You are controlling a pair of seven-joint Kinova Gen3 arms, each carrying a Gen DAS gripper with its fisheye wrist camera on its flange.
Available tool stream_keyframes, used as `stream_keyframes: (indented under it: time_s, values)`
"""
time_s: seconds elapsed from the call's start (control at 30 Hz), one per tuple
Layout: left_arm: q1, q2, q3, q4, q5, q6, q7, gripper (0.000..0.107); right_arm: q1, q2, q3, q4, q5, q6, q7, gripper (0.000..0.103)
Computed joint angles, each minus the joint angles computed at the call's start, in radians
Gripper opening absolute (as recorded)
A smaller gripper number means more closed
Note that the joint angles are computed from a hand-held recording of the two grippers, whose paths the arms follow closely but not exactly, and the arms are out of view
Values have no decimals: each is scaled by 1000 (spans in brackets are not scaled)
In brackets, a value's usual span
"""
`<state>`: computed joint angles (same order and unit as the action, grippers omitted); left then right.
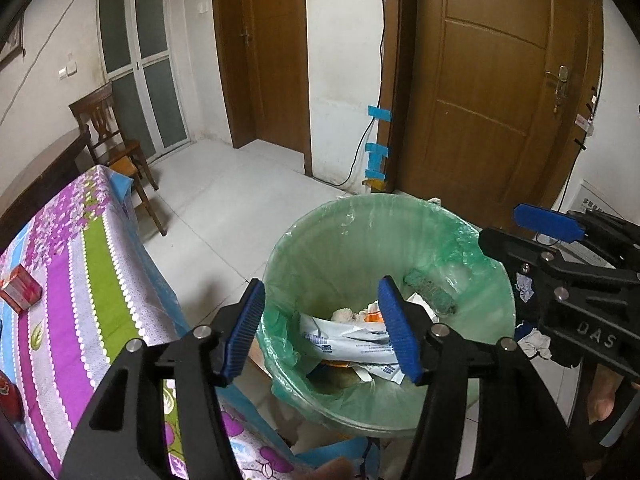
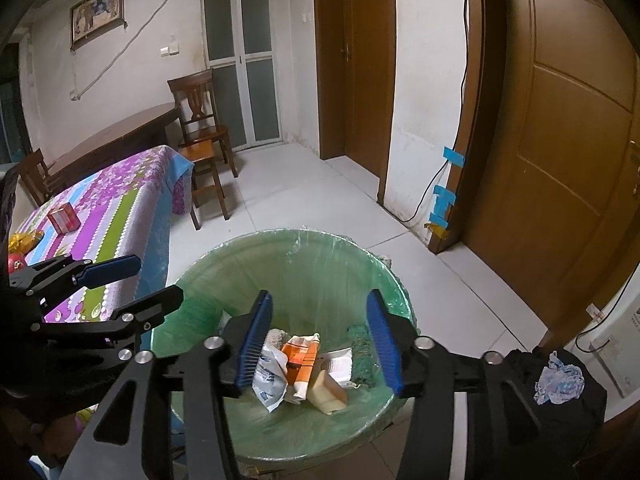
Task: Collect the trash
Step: 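Move both tools back over the table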
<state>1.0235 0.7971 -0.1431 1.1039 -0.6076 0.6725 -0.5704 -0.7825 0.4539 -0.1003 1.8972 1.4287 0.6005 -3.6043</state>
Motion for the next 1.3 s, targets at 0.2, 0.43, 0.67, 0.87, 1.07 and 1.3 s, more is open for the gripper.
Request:
stream_keyframes:
  time_s: [0.2, 0.43, 0.67, 0.87, 1.07, 1.3]
  values:
    - [51, -45, -50, 84, -61, -48, 79, 64, -60, -34, -38, 66, 76, 109, -141, 68]
    - [100, -99, -85, 194, -160, -90, 199, 68, -138, -69, -126, 168, 131, 298, -318, 80]
    - [135, -133, -82, 272, -267, -103, 304, 73, -212, -65, -184, 205, 121, 433, -408, 86]
    - [136, -161, -59, 325, -333, -115, 366, 76, -251, -73, -200, 207, 107, 499, -422, 93]
    - [133, -195, -41, 380, -392, -120, 436, 80, -288, -77, -212, 198, 97, 532, -413, 95]
    - [163, -256, -36, 493, -526, -94, 579, 97, -309, -82, -224, 180, 151, 517, -395, 97]
